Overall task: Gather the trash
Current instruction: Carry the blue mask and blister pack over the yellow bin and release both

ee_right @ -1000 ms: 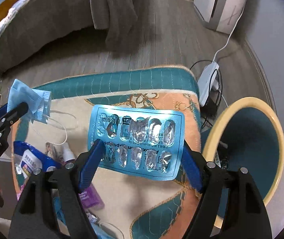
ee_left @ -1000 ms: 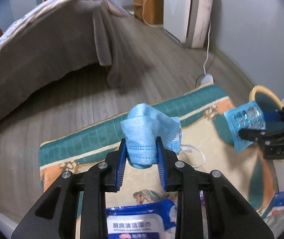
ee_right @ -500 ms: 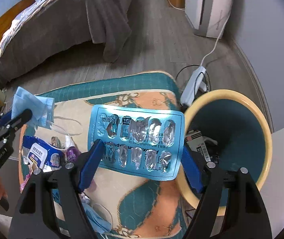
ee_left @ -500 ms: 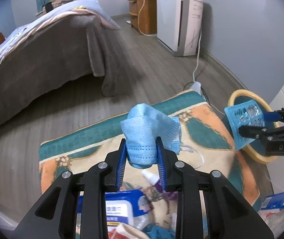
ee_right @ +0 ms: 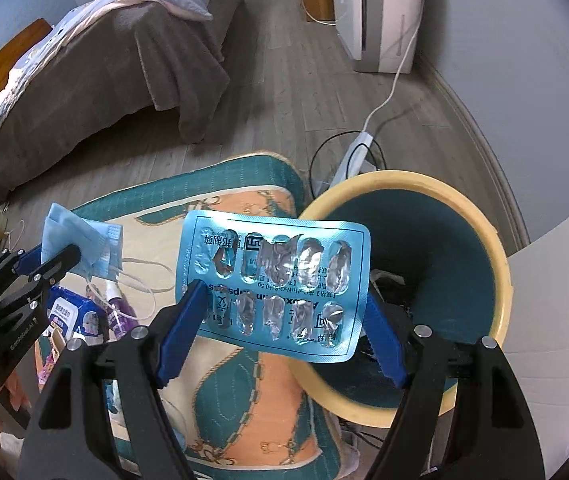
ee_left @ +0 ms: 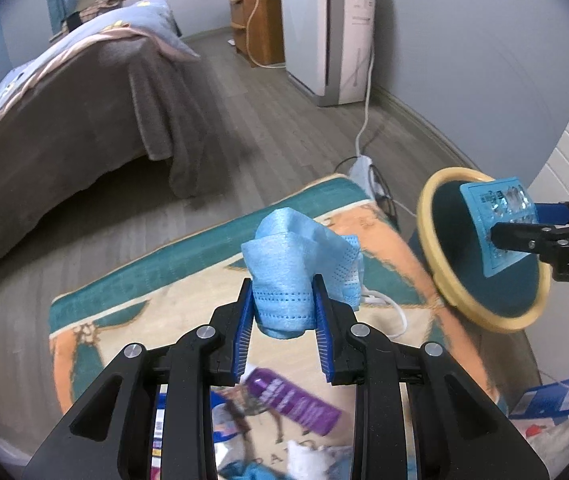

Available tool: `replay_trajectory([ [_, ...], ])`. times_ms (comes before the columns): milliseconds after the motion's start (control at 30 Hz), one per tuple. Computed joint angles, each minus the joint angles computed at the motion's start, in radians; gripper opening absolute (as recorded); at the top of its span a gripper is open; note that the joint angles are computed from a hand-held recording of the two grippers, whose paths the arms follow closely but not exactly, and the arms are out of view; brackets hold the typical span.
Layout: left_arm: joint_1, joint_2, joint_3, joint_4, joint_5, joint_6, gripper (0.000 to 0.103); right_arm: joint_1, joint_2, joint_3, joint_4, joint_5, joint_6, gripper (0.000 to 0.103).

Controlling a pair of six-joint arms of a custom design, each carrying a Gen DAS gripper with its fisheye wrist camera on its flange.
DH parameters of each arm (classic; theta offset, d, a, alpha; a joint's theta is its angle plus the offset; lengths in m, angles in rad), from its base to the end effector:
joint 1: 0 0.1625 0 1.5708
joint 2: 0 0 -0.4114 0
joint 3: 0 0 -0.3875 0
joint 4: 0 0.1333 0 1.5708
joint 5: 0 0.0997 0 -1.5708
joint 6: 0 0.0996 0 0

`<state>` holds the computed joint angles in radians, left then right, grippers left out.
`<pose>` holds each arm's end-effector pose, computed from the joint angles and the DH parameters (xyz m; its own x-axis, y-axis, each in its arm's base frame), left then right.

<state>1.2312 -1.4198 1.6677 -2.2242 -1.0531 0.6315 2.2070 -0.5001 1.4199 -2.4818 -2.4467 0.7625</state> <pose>-0.0155 -0.5919 0.4339 -0.5331 0.5966 -0.5999 0.7692 0.6371 -0.0499 0.4586 -0.5253 -0.0131 -0.7799 0.2766 0.5615 -0.0766 0.8481 -0.5242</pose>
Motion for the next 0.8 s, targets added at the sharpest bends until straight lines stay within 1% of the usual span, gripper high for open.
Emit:
replay_trajectory([
  [200, -0.027, -0.016, 0.036, 0.002, -0.036, -0.011, 0.029, -0.006, -0.046, 0.068, -0.030, -0.014, 0.019, 0.074],
  [433, -0.053, -0.032, 0.076, 0.013, -0.055, -0.020, 0.029, -0.016, -0.104, 0.156, -0.060, -0.025, 0.059, 0.074],
  [600, -0.070, -0.058, 0.096, 0.051, -0.092, -0.041, 0.029, -0.026, -0.169, 0.234, -0.054, -0.065, 0.095, 0.074],
  [733, -0.099, -0.094, 0.153, 0.040, -0.099, -0.014, 0.029, -0.035, -0.223, 0.296, -0.037, -0.093, 0.147, 0.074],
  [800, -0.119, -0.115, 0.190, 0.038, -0.108, -0.020, 0.029, -0.039, -0.242, 0.319, -0.030, -0.105, 0.168, 0.074],
])
